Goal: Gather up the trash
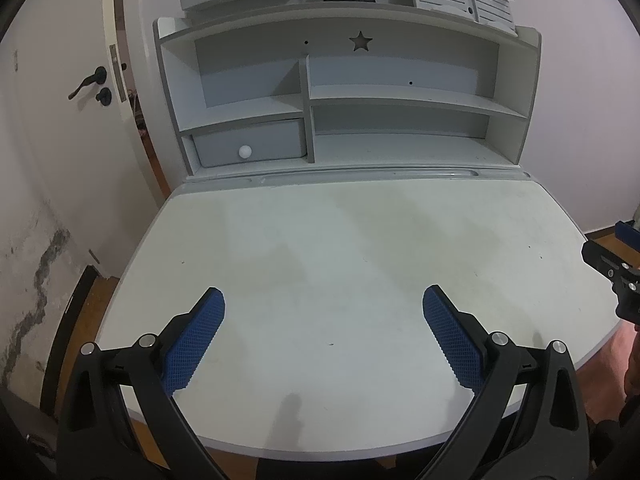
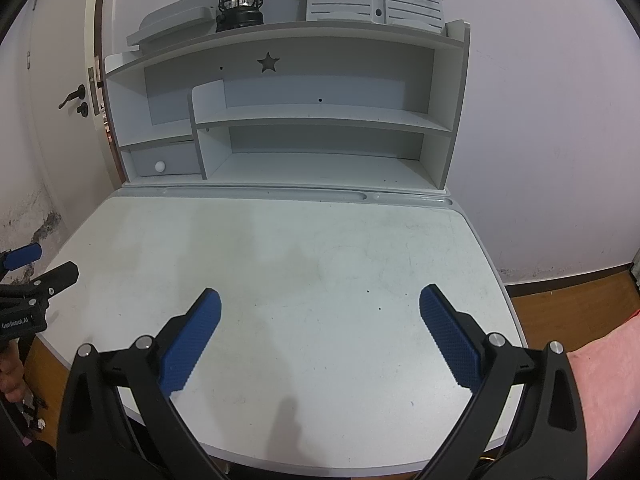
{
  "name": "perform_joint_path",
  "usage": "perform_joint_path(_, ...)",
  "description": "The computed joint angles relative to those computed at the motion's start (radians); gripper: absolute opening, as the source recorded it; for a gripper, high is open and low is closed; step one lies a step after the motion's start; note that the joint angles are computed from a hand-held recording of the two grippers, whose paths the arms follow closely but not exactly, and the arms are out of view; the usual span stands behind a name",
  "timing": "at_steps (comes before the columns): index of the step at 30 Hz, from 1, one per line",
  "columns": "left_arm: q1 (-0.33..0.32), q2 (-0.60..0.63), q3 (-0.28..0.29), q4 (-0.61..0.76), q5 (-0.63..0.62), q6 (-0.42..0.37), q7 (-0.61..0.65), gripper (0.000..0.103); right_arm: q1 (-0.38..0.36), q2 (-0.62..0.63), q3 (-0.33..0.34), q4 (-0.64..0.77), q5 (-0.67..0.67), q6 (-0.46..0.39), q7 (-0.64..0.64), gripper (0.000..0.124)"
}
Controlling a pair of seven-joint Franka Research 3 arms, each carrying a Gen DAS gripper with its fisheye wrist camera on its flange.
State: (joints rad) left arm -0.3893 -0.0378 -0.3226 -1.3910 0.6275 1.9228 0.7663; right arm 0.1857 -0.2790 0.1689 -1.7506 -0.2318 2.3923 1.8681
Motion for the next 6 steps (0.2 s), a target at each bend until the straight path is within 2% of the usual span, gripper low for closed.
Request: perform_joint_path(6,0.0,0.004,0.001,0.004,-0.016,-0.007,0.003,0.096,0.001,0.0,-0.001,0.0,0.003,0.0,-0.001,0.096)
